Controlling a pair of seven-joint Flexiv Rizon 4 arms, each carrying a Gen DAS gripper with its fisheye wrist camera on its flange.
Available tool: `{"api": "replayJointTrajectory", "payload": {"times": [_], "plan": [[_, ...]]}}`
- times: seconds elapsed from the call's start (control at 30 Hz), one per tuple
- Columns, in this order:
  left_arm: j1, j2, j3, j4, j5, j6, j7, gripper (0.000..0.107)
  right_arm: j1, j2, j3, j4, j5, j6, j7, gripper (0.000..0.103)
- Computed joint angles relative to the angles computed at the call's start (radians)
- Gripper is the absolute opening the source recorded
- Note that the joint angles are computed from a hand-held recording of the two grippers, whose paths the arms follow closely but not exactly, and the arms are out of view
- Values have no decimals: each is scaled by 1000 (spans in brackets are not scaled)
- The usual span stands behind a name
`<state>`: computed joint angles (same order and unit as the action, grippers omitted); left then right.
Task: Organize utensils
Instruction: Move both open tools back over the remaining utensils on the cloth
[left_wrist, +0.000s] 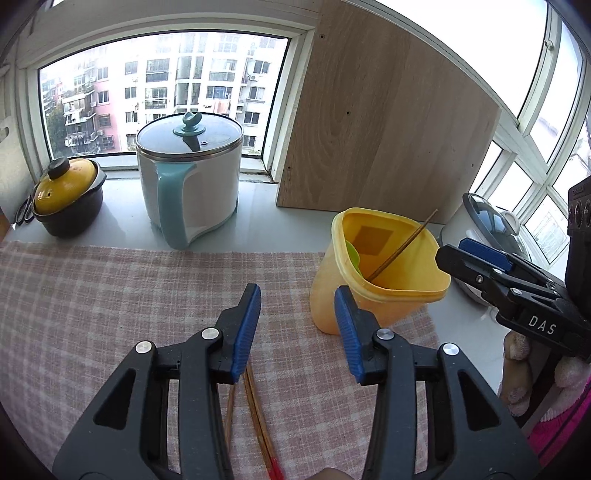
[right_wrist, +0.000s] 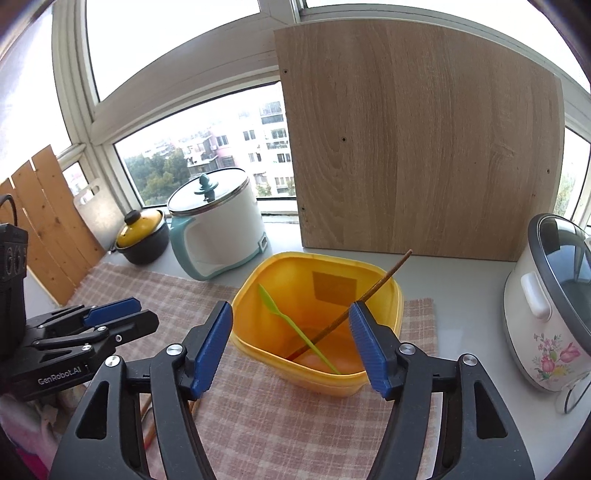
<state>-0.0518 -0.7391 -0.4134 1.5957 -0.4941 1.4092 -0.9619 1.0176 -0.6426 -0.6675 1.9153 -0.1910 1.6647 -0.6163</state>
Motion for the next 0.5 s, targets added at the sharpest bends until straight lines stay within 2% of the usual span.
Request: {"api": "replayJointTrajectory", "payload": {"times": [0.03, 0.1, 0.17, 0.3, 0.5], "plan": [[15, 7, -7, 17, -4, 13, 5, 42, 8, -2, -4, 1, 0, 5, 0, 77], [53, 20, -33, 54, -12, 42, 21, 42, 30, -10, -18, 4, 9, 19, 1, 81], [98, 29, -68, 86, -20, 61, 40, 42, 62, -25, -44, 4, 30, 28, 5, 82], [130, 55, -50, 132, -12, 76, 34, 42, 95, -49, -64, -2, 65, 48, -15, 82], [161, 92, 5, 202, -10, 57, 10, 42, 53, -38, 25, -30, 32, 16, -100, 83]]}}
